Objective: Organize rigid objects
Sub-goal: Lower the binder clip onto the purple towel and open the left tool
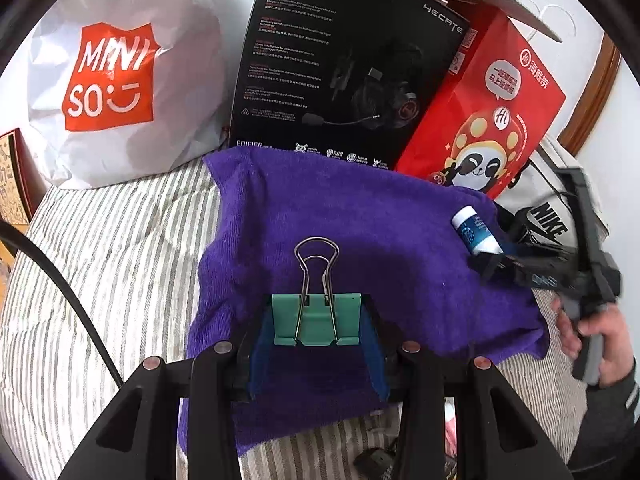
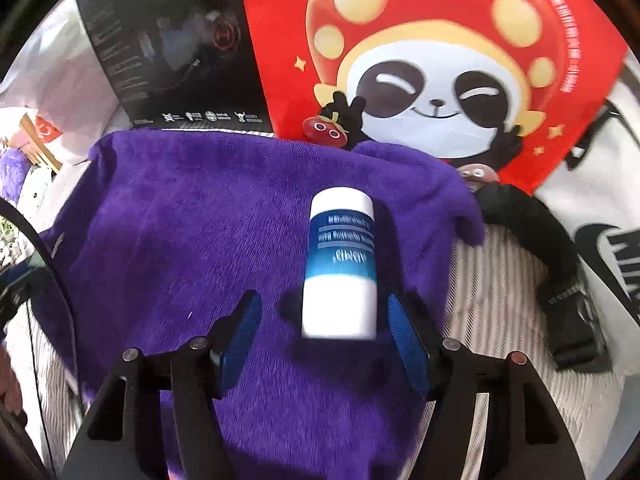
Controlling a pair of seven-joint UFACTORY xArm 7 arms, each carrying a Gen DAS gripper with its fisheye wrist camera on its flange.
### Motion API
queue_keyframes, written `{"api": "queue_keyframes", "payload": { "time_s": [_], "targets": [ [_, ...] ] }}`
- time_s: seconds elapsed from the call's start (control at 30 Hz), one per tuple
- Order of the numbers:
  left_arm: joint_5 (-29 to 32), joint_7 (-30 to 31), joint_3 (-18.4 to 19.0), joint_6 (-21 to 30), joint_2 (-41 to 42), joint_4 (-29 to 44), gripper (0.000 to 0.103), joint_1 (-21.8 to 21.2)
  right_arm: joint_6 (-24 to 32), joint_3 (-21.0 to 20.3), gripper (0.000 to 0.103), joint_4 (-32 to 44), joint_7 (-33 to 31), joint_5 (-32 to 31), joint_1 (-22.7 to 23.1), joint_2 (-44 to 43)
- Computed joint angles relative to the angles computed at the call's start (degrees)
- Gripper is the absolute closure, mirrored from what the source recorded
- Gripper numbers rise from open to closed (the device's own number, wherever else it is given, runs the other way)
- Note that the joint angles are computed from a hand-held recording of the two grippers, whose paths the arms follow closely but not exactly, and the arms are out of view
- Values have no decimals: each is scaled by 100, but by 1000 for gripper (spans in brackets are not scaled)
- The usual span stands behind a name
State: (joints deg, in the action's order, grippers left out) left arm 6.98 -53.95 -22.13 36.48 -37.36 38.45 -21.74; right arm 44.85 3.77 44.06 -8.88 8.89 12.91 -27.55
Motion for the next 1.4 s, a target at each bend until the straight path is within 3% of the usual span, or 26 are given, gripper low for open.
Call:
{"api": "queue_keyframes", "payload": {
  "time_s": [0.17, 0.4, 0.63, 0.87, 1.03, 1.17, 1.4],
  "targets": [
    [166, 75, 1, -78, 461, 264, 64, 152, 371, -117, 38, -394, 4, 43, -2, -1015],
    [830, -42, -85, 266, 1374, 998, 64, 470, 884, -374, 38, -748, -131, 208, -52, -1995],
    [1246, -108, 117, 715, 2133, 1576, 64, 297, 1545, -557, 38, -1177, -133, 283, -265, -2875],
    [1725, -261, 178, 1294, 2583, 2035, 63, 13, 1908, -681, 38, -1346, -168, 274, -457, -3223],
    [1855, -398, 296, 1299, 2682, 2112, 63, -205, 2059, -786, 38, -1405, -155, 345, -589, -3399],
    [1722, -295, 339, 1337, 2575, 2009, 49, -322, 2163, -783, 38, -1435, -128, 355, -676, -3557],
    [1475, -442, 203, 1528, 2065, 1674, 48, -450, 2277, -770, 38, -1398, -11, 434, -701, -3794]
  ]
}}
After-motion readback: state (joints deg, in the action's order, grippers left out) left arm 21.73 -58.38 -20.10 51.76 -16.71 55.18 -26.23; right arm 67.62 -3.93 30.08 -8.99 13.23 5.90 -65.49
